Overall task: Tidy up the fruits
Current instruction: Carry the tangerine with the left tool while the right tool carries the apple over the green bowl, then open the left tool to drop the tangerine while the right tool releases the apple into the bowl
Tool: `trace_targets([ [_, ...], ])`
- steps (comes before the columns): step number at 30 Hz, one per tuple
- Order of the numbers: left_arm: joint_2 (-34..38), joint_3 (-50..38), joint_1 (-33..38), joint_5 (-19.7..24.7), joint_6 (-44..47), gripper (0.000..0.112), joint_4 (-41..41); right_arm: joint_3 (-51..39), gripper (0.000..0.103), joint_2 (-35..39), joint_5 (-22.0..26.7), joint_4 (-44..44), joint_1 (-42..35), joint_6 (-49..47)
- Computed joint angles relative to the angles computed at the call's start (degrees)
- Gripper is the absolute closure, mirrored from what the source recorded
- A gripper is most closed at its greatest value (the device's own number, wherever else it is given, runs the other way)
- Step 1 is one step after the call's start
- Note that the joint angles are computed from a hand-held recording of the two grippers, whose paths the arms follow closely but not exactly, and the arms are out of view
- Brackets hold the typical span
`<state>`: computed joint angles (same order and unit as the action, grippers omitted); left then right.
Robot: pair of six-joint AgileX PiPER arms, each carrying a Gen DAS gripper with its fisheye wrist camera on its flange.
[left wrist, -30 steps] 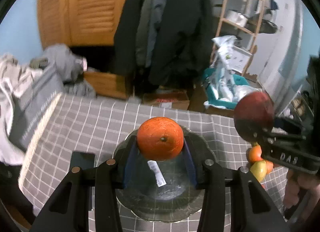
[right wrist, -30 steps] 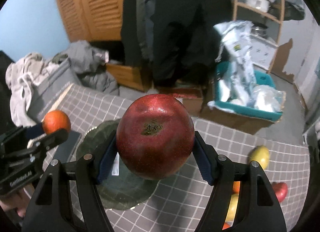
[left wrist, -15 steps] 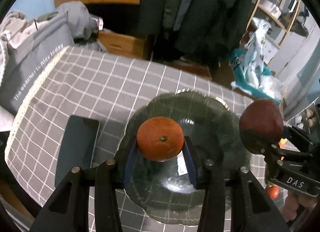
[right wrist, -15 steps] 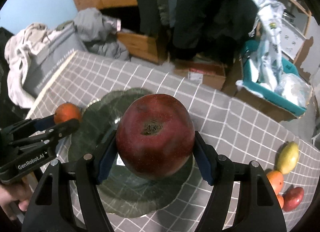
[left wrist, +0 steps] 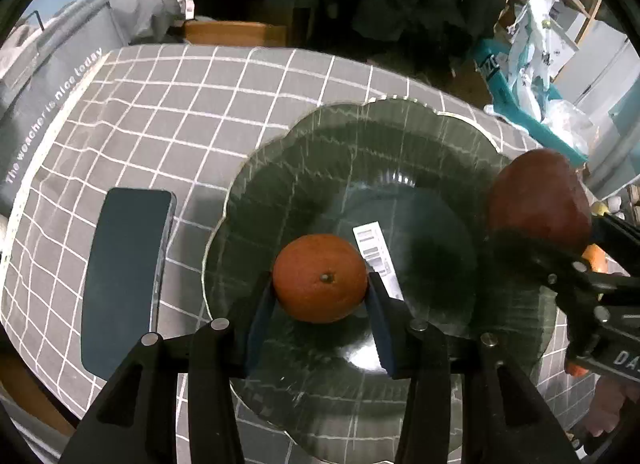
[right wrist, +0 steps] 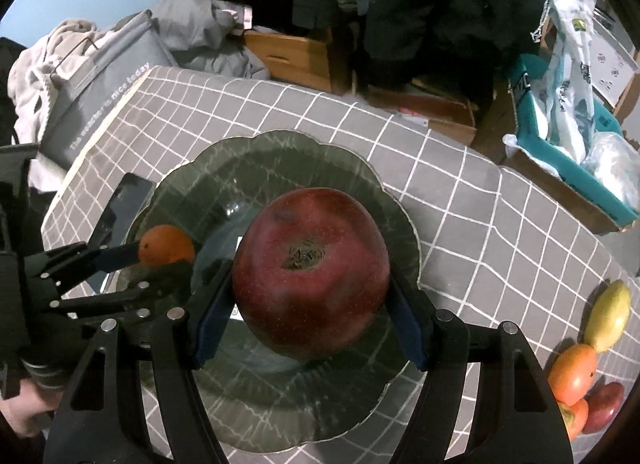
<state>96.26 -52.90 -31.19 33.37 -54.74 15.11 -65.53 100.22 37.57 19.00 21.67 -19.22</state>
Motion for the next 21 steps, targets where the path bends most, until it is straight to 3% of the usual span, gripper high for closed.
trace_targets([
  [3, 0.2, 0.2, 0.3, -0.3, 0.9, 0.06, -1.3, -0.2, 0.031, 0.4, 0.0, 0.2, -0.1, 0.2],
  [6, -0.7, 0.7, -0.4, 0.1, -1.8, 0.032, 1.4, -0.7, 0.031, 0.9, 0.5, 0.7, -0.1, 0.2],
  [7, -1.3, 1.0, -0.7, 0.0, -2.5, 0.03, 2.1, -0.8, 0.031, 1.1, 0.5, 0.9, -0.1, 0.2],
  [21, -9.3, 6.2, 0.1, 1.5, -5.8, 0.03, 2.4, -4.0, 0.031, 6.2, 2.4, -3.5, 2.4, 6.2],
])
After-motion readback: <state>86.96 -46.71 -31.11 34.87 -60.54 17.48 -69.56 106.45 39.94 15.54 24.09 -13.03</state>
